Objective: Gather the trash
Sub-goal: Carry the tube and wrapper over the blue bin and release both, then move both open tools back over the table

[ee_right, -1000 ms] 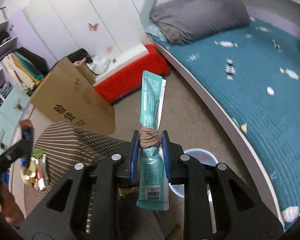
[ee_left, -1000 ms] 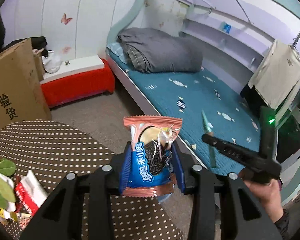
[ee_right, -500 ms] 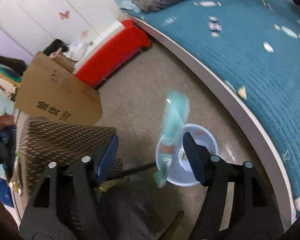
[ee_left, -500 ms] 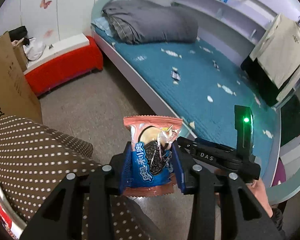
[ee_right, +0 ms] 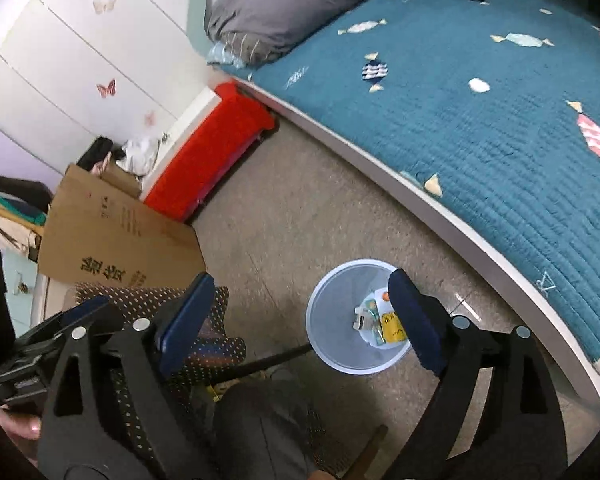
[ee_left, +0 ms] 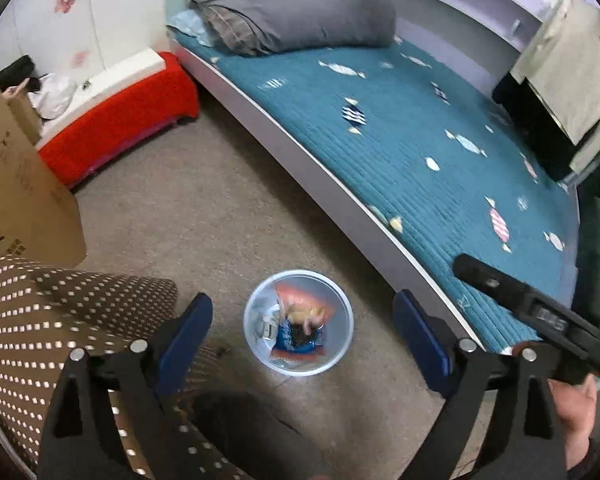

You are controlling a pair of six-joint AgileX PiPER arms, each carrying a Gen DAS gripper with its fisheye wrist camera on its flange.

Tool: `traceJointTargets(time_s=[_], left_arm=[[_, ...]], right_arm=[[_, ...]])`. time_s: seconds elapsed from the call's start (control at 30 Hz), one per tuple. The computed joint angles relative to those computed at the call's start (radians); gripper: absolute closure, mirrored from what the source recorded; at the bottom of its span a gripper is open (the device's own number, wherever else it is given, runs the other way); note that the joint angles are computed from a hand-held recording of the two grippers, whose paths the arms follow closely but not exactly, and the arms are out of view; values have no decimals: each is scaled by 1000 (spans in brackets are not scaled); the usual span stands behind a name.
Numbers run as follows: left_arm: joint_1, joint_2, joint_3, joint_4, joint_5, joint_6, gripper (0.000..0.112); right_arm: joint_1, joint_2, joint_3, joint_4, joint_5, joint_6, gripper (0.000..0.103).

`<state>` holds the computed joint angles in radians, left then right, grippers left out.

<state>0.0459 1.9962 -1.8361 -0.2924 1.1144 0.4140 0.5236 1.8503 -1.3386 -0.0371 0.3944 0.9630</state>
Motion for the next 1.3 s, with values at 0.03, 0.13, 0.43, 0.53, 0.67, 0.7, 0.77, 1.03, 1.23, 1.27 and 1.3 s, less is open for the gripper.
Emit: traceJointTargets(time_s=[0.03, 0.13, 0.43, 0.53, 0.67, 0.7, 0.77, 1.03, 1.23, 1.27, 1.3], left_arm=[[7, 0, -5, -7, 12, 3, 22], [33, -56, 43, -13, -17, 19, 22], [139, -259, 213, -89, -89, 125, 18], [181, -337, 268, -124, -115, 172, 18], [237, -409, 306, -184, -115, 234, 17], [250, -424, 313, -196, -114, 248, 17], [281, -454, 323, -217, -109, 274, 17], [421, -504, 320, -318, -50, 357, 17], [560, -531, 335, -390, -35, 457, 17], [589, -528, 331, -406, -21, 474, 17], [617, -523, 327, -421, -6, 492, 17]], right_arm=[[6, -8, -2, -16, 5, 12, 12], [32, -16, -24, -84, 38, 69, 7], [148, -9, -132, -298, 142, 270, 6], [181, -5, -197, -324, 185, 258, 6], [221, 19, -311, -328, 258, 215, 6], [229, 23, -331, -329, 272, 211, 6], [251, 31, -377, -334, 296, 197, 6], [337, 118, -610, -348, 425, 119, 6], [389, 233, -823, -318, 523, 48, 6], [399, 261, -880, -312, 551, 31, 6], [411, 302, -961, -304, 590, 7, 6]])
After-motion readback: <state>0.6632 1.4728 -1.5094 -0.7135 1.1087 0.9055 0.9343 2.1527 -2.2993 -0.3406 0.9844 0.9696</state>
